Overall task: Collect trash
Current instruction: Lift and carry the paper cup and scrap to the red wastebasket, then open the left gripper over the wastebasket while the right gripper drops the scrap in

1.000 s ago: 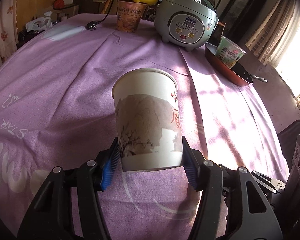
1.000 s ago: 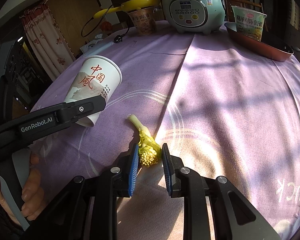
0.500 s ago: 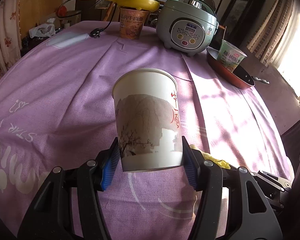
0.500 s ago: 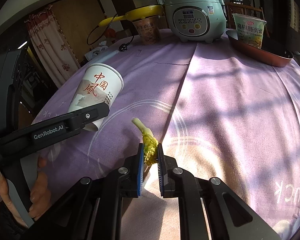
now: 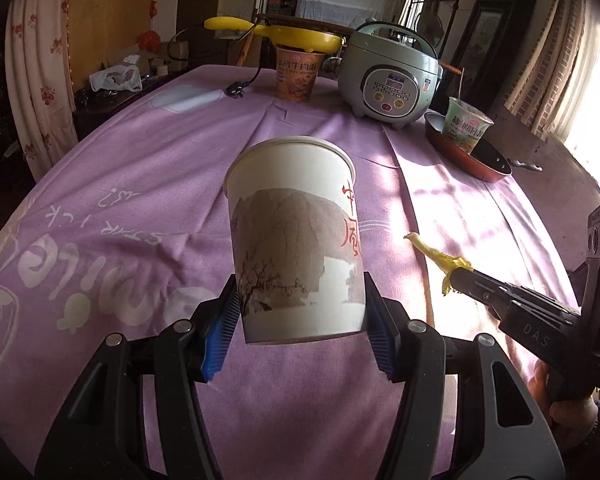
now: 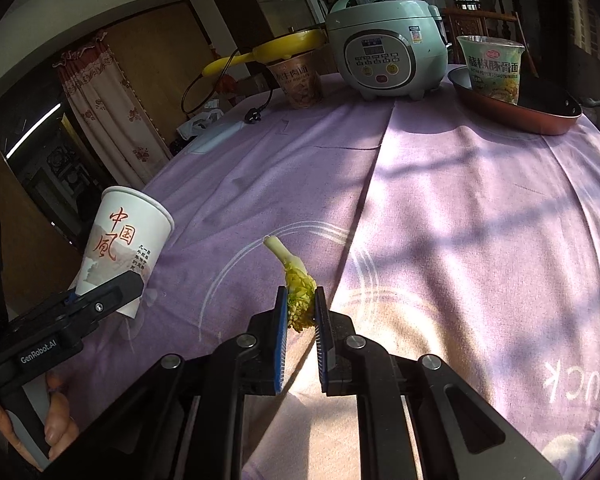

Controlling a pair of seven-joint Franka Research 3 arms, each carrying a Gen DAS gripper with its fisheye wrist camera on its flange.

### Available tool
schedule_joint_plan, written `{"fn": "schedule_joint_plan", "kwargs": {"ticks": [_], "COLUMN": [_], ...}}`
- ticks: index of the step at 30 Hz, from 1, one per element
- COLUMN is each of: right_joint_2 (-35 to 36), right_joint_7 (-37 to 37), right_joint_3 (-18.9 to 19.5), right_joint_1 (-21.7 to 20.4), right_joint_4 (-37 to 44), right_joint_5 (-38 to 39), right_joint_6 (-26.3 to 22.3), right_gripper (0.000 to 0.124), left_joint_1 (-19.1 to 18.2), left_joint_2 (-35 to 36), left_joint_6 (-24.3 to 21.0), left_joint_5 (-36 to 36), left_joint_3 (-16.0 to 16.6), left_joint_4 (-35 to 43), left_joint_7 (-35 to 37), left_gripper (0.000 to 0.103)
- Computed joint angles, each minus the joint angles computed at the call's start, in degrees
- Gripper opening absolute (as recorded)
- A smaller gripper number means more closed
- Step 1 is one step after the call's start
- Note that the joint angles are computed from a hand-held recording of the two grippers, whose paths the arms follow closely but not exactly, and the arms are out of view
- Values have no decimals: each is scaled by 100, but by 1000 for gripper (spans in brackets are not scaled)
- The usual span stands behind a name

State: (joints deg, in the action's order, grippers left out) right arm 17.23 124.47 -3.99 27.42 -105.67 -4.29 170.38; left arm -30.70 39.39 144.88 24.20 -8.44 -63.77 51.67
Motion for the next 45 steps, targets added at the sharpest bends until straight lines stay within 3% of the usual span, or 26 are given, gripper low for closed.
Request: {"fn": "schedule_joint_plan", "kwargs": {"ticks": [7, 11, 14, 19, 25, 29, 35, 38, 45], "right_joint_2": [-108, -223, -316, -489, -477, -295, 151, 489, 1490], "right_joint_7": [121, 398, 360, 130, -770, -1368, -1983, -2132, -2253], "right_joint_3": [-107, -437, -422, -226, 611, 1057, 1413, 1465, 1434], "right_joint_1": [152, 478, 514, 565, 435, 531, 947, 1234, 1884], "right_joint_4": [-123, -248, -358, -421, -168, 183, 887, 1381, 2814], "right_joint_5": [-225, -646, -710, -543, 163, 605, 1038, 1133, 1072], "right_joint_6": [230, 501, 761, 917, 929, 817, 514, 226, -867], "right_gripper": [13, 13, 13, 13, 13, 13, 13, 13, 13], "left_joint_1": [-77, 51, 329, 785, 1314, 1559, 2096, 2303, 2818], "left_joint_2": [-2255, -3558, -4549, -6032, -7435, -7896, -7948, -7944, -8401], "left_joint_6": [863, 914, 807, 201, -404, -112, 416, 479, 613], "left_joint_5": [1481, 2527, 2984, 2796, 2212, 1731, 1375, 1176, 860], "left_joint_3": [502, 572, 457, 222, -101, -24, -171, -279, -551], "left_joint_4": [-2996, -4526, -5641, -7224, -8766, -9541, -10044, -10181, -10580], "left_joint_7": [-1832, -3178, -4011, -4528, -5095, -5127, -4910, -4678, -4529], "left_gripper": [58, 58, 58, 58, 58, 58, 58, 71, 87]}}
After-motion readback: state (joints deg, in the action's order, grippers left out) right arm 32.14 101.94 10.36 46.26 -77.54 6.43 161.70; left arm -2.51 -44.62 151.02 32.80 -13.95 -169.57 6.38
